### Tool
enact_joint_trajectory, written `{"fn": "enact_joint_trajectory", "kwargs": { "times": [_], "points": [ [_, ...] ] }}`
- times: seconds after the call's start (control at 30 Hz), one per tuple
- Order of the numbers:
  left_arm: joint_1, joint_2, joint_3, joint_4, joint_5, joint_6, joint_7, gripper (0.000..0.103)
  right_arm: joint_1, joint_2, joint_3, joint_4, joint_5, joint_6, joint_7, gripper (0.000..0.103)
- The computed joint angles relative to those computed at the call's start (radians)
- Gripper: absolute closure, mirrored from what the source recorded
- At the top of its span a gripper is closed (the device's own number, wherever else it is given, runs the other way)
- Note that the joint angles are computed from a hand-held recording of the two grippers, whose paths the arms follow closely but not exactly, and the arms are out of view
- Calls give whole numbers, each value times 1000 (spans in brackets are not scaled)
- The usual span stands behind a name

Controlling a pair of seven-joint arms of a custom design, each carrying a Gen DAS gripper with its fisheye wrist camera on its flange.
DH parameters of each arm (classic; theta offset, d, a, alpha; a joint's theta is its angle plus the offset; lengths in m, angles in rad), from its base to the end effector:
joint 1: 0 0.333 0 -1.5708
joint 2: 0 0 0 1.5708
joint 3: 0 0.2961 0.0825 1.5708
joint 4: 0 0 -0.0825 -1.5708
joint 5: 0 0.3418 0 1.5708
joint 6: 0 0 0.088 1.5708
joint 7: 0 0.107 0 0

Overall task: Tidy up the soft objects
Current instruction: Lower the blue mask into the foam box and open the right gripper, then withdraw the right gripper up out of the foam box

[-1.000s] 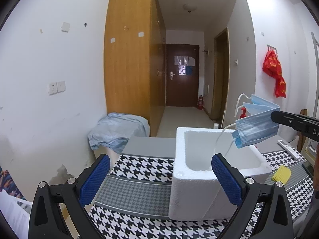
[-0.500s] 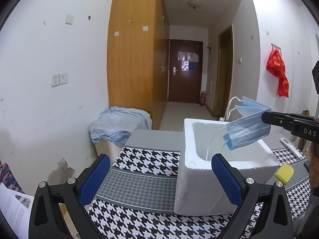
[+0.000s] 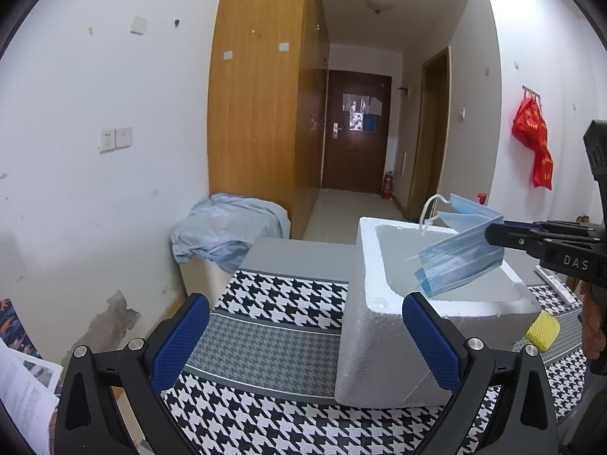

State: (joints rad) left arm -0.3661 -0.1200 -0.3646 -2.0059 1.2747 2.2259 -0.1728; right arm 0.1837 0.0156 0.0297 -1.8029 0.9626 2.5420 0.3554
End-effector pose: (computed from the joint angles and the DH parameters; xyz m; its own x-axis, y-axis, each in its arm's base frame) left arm 0.4048 -0.3337 0.5558 0.2828 -0.9578 0.0517 -0.3514 -0.1536 -0.9235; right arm 0.5633 0.1116 0.5969 0.7154 -0.6983 0.0218 -0.3463 -0.3815 -0.8570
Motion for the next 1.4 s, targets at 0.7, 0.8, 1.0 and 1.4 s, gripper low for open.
{"fn": "enact_joint_trajectory", "kwargs": {
  "times": [0.7, 0.8, 1.0, 1.4],
  "points": [
    [5, -14, -6, -22, 22, 8, -22, 1, 17, -18, 4, -40, -10, 36, -19, 2],
    [4, -15, -6, -22, 23, 6, -22, 1, 16, -16, 2, -38, -30, 37, 6, 2],
    [0, -15, -9, -22, 25, 2, -25, 1, 11, -27, -4, -47, -21, 21, 4, 2],
    [-21, -1, -22, 9, 23, -22, 2, 1, 4, -43, -15, -70, -22, 39, 37, 1]
  ]
}}
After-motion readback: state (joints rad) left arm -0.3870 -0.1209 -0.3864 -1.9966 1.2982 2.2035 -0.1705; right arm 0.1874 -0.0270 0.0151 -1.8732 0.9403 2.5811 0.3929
